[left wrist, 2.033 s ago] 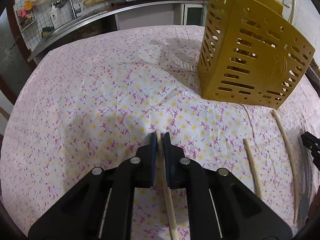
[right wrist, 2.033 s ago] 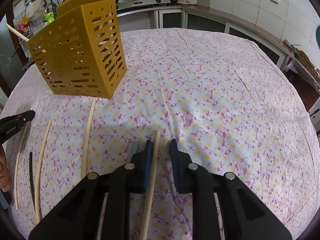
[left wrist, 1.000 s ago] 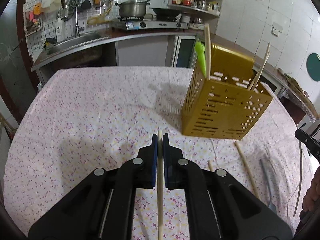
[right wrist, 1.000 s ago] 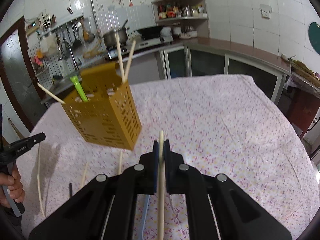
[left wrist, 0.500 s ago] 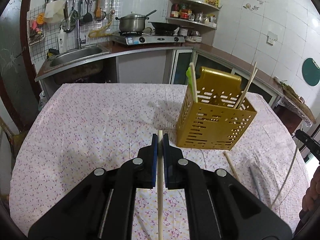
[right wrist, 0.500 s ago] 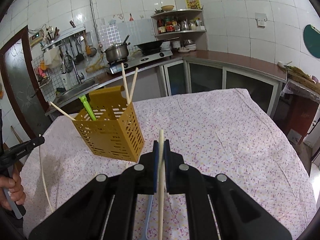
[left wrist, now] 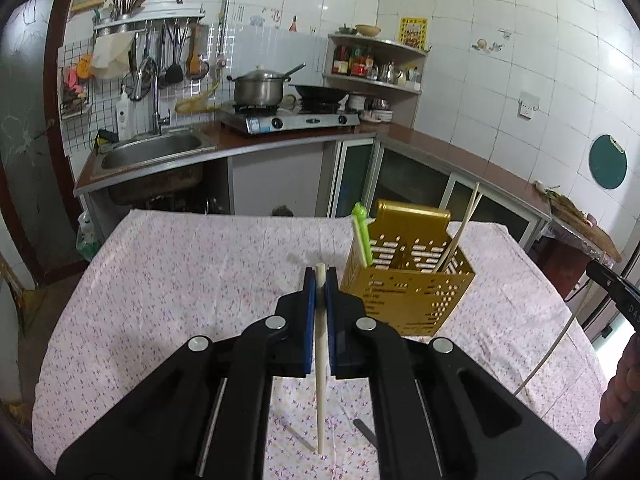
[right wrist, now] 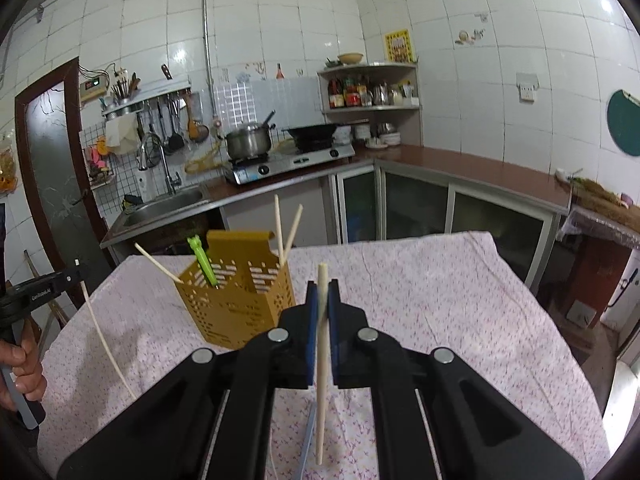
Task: Organize utensils
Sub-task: 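Lift both held chopsticks and carry them toward the yellow caddy, then lower both chopsticks into the caddy and open both grippers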
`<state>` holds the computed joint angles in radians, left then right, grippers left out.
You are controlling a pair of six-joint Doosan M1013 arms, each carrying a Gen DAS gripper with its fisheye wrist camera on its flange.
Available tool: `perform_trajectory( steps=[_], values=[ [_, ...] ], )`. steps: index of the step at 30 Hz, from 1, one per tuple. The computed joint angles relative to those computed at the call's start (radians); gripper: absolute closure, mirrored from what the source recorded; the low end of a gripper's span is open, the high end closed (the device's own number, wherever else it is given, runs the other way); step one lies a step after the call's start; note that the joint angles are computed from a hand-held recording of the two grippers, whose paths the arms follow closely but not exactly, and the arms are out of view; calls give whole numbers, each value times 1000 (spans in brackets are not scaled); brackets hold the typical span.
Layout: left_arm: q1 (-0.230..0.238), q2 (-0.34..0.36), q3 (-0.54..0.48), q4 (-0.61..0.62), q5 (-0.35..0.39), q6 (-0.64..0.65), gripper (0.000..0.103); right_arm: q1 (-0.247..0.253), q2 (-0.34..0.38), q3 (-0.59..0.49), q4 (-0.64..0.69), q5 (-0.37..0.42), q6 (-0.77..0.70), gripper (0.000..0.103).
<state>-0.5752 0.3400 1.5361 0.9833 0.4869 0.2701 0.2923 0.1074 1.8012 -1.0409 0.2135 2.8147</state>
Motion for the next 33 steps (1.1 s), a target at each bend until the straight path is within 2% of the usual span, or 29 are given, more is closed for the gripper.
perform_trajectory(
  steps=[5,11,17,21,26,29,33],
  values=[
    [-13,-4,-22,87,14,-21,100,10,-9,-26,-62,-8,25,98],
    [-21,-11,-75,189,5,-69,100,27,-14,-80,-250,8,167,98],
    [-32,-5,-135,311,16,-127,100,34,-3,-143,-313,19,210,98],
    [-37,13,-184,340,10,-114,100,38,10,-182,-327,9,207,98],
    [-35,37,-232,376,-33,-134,100,45,35,-220,-483,-27,368,98],
    [-31,49,-250,428,-53,-189,100,51,61,-248,-476,-34,349,98],
    [-21,76,-288,397,-75,-166,100,55,93,-280,-432,-48,300,98]
  ],
)
